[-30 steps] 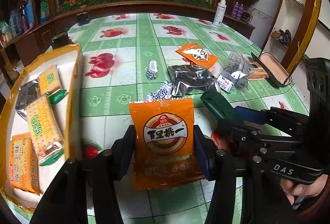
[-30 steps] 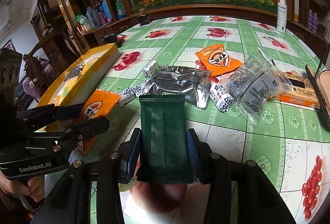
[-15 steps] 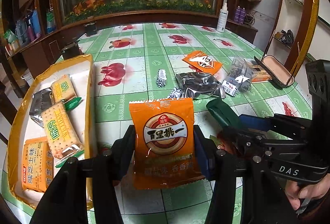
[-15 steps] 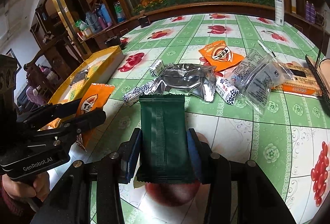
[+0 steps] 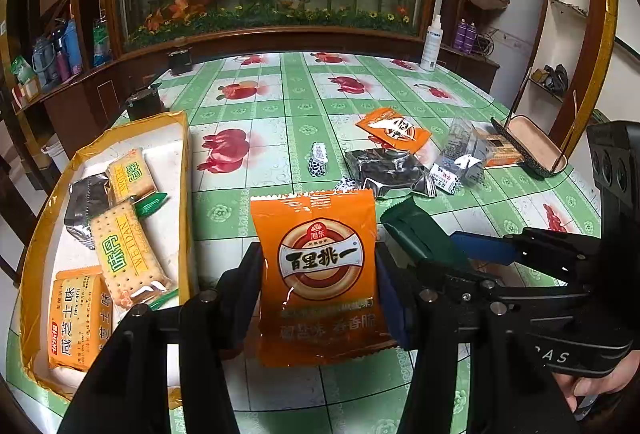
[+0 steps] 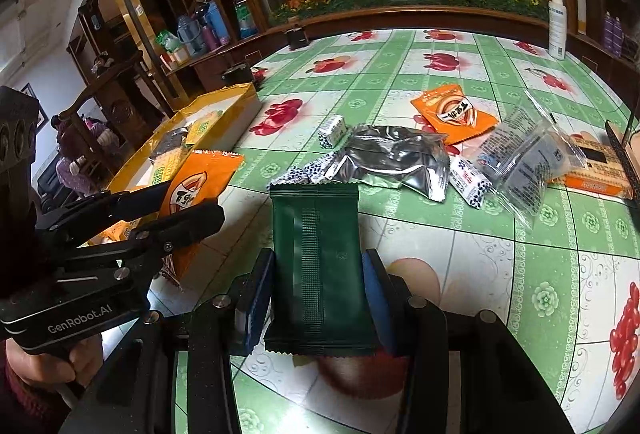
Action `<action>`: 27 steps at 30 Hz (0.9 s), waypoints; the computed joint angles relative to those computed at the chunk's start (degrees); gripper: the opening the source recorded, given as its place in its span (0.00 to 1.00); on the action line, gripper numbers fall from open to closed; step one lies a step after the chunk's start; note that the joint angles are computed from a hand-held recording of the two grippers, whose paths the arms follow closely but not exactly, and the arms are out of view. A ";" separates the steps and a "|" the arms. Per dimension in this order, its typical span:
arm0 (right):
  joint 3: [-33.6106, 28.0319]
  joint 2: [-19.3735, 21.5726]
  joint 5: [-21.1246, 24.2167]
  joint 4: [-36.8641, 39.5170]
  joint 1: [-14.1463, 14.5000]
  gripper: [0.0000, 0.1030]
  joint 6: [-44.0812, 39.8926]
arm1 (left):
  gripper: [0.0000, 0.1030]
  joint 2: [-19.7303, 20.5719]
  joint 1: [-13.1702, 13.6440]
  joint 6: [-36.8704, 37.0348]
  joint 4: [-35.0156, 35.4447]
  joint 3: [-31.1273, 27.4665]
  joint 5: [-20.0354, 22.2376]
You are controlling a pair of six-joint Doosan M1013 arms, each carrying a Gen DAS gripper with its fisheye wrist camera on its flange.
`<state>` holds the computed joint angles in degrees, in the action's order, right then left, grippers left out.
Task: Organize snacks
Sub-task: 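Carry the orange bag and green packet together toward the white tray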
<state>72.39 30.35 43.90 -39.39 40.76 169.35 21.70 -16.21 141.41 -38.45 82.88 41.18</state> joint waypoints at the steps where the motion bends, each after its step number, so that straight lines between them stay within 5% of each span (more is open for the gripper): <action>1: -0.12 0.03 0.08 0.02 0.03 0.47 -0.17 | 0.51 -0.02 0.00 -0.03 0.00 0.02 -0.07; 27: -8.45 3.54 2.07 3.46 -0.33 0.47 -9.58 | 0.51 0.62 4.28 -2.13 -5.66 -2.59 0.55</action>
<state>63.94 33.89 45.98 -35.92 40.43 159.77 22.32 -11.94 139.28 -44.10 80.29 41.73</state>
